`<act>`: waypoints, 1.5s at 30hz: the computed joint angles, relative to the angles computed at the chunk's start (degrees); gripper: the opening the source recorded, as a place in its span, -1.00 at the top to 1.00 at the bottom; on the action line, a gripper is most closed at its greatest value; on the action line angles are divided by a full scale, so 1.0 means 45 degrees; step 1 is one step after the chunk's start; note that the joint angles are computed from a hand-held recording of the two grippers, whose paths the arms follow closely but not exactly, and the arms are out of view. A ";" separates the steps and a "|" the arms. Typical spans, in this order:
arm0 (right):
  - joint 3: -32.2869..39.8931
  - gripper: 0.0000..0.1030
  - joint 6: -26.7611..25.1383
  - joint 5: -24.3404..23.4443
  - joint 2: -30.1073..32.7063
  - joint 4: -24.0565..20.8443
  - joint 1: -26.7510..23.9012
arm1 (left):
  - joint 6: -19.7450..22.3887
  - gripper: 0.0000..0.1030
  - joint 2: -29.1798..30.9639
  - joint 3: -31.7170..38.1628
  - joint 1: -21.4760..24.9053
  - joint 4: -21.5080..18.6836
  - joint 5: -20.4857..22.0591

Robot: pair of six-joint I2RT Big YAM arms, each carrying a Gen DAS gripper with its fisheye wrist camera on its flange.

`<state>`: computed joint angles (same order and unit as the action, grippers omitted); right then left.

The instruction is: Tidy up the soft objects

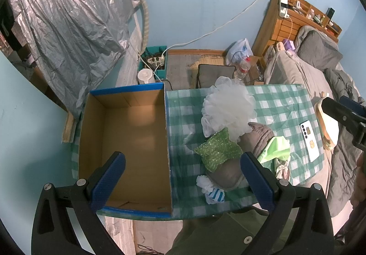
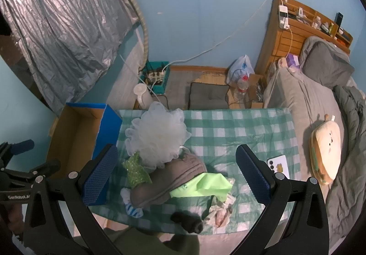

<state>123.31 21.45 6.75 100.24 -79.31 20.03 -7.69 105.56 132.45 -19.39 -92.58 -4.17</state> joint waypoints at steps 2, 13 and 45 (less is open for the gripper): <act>0.0018 -0.97 -0.0004 -0.0008 0.0001 -0.0027 0.0001 | -0.0025 -0.97 -0.0055 -0.0097 -0.0048 0.0054 -0.0008; -0.0373 -0.97 0.0071 0.0024 -0.0156 0.0154 -0.0022 | -0.0196 -0.97 -0.0481 -0.0940 -0.0339 0.0433 -0.0086; -0.4973 -0.97 0.0703 -0.0846 -0.2192 0.0700 -0.1766 | 0.0395 -0.97 -0.0126 -0.2510 -0.0566 -0.0074 0.0364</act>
